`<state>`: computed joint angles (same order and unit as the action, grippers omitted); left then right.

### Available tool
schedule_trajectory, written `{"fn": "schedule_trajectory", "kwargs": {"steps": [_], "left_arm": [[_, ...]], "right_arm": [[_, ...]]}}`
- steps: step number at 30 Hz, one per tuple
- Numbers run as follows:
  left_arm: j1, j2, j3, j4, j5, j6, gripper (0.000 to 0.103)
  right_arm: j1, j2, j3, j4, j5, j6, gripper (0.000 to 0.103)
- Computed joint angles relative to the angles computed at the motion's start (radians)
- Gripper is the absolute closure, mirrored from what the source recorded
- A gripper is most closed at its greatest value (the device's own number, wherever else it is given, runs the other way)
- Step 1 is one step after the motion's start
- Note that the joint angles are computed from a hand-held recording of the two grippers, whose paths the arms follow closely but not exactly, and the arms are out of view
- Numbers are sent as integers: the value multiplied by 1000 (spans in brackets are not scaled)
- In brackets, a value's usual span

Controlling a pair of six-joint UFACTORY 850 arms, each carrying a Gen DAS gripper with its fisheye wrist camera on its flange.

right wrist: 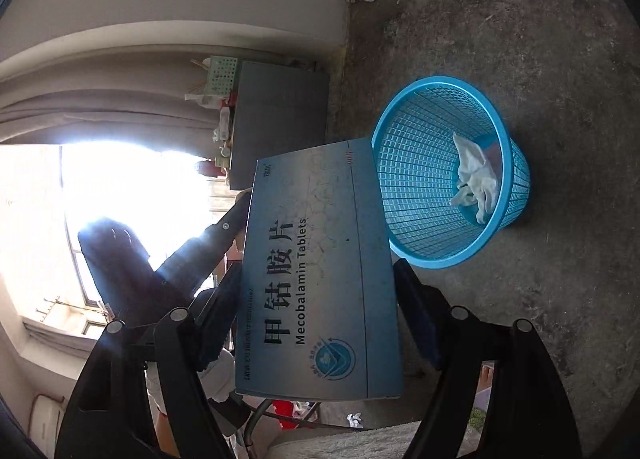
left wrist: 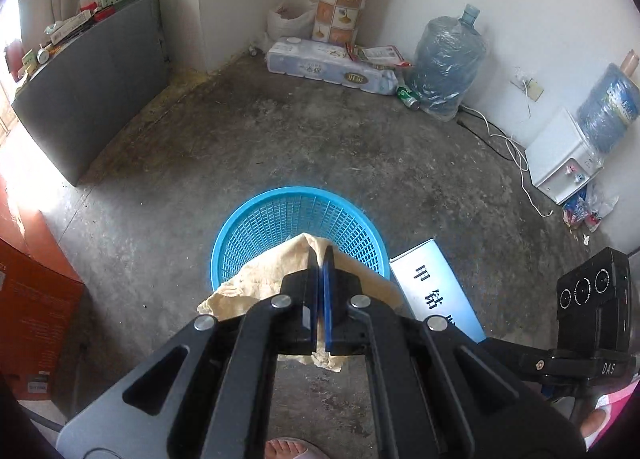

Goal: Collect trash
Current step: 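Carry the cloth with the left tool while the right tool carries the box to the basket, then open the right tool to drop the box while the left tool releases the cloth into the basket, then move both tools back over the table toward the cup and Enaak bag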

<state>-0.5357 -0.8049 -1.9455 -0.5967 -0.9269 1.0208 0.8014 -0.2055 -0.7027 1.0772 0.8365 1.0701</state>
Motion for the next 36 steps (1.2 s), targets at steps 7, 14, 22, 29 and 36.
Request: {"fn": "schedule_trajectory", "kwargs": {"steps": [7, 14, 22, 29, 36], "left_arm": [[-50, -149, -127, 144, 25, -181, 71], [-30, -176, -162, 127, 22, -278, 52], [42, -91, -144, 24, -31, -173, 52], [168, 44, -100, -56, -167, -10, 52], [372, 214, 4, -146, -266, 193, 44]], "right_arm": [[-160, -70, 3, -136, -155, 67, 29], [-234, -130, -49, -144, -309, 9, 28], [-170, -106, -76, 38, -284, -169, 28], [-39, -35, -110, 344, -186, -438, 28], [105, -18, -242, 570, -50, -733, 28]]}}
